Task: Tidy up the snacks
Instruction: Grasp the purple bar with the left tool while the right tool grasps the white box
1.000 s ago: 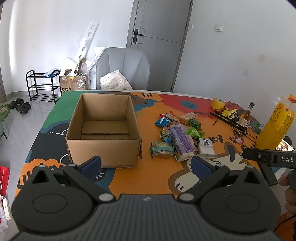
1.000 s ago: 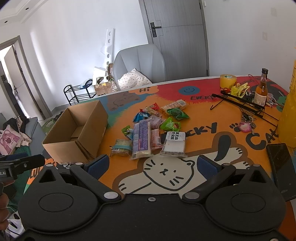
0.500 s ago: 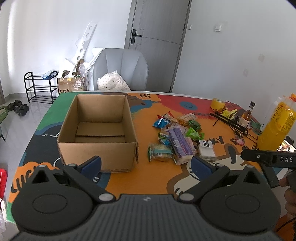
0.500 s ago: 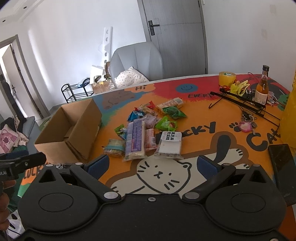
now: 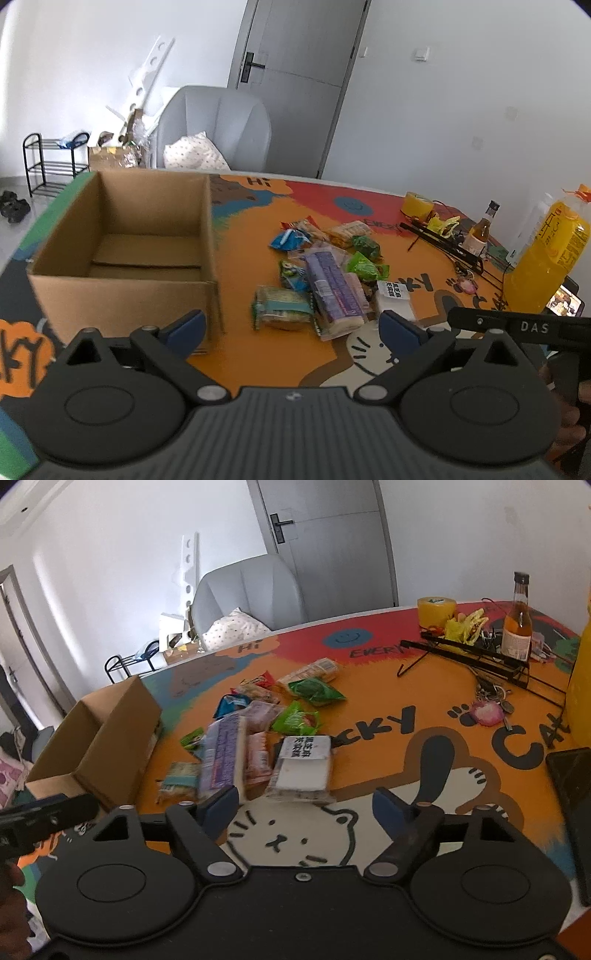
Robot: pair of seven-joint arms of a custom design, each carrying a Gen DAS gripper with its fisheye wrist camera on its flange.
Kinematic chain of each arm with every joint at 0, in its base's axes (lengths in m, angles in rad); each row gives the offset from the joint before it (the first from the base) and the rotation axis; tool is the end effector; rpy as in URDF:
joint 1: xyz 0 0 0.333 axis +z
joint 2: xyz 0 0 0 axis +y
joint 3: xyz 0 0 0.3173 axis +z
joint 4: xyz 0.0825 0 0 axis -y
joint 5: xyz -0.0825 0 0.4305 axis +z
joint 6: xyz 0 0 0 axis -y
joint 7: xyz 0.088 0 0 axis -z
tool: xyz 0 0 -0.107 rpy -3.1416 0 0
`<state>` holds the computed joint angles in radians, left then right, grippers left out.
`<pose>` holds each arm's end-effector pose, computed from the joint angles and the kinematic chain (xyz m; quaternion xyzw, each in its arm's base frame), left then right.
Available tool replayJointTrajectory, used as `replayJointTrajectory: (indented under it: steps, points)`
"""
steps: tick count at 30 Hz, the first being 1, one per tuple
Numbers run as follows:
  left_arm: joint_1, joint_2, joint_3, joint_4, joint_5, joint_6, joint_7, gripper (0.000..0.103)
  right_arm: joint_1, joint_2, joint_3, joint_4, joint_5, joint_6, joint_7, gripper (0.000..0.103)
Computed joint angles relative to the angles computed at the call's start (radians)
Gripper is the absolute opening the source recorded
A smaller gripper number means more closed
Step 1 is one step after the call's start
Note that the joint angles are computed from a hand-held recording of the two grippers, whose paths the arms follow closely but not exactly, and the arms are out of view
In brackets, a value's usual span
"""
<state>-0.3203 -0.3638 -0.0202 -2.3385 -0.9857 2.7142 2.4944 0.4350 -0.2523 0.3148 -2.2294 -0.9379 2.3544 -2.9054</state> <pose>0.5030 -0.1474 0.5313 -0.4518 0.7624 -0.4468 0.1226 0.4079 0.3752 0.4983 -0.4684 0.7696 -0.2876 0.3250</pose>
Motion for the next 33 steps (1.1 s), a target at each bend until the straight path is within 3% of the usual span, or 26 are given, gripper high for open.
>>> replayJointTrajectory:
  steps: [8, 16, 26, 33]
  points:
    - [-0.02, 0.088, -0.034, 0.049, -0.069, 0.004, 0.05, 0.087, -0.033, -0.002, -0.021, -0.046, -0.04, 0.097, 0.057, 0.068]
    - [0.01, 0.192, -0.091, 0.131, -0.088, -0.029, 0.023, 0.064, -0.062, 0.01, -0.033, -0.07, -0.074, 0.173, 0.097, 0.058]
    - [0.038, 0.291, -0.16, 0.207, -0.028, 0.001, -0.057, 0.063, -0.083, 0.055, -0.052, -0.05, -0.138, 0.233, 0.131, 0.058]
    - [0.052, 0.352, -0.196, 0.247, 0.078, 0.031, -0.165, 0.063, -0.084, 0.077, -0.073, -0.036, -0.162, 0.256, 0.146, 0.059]
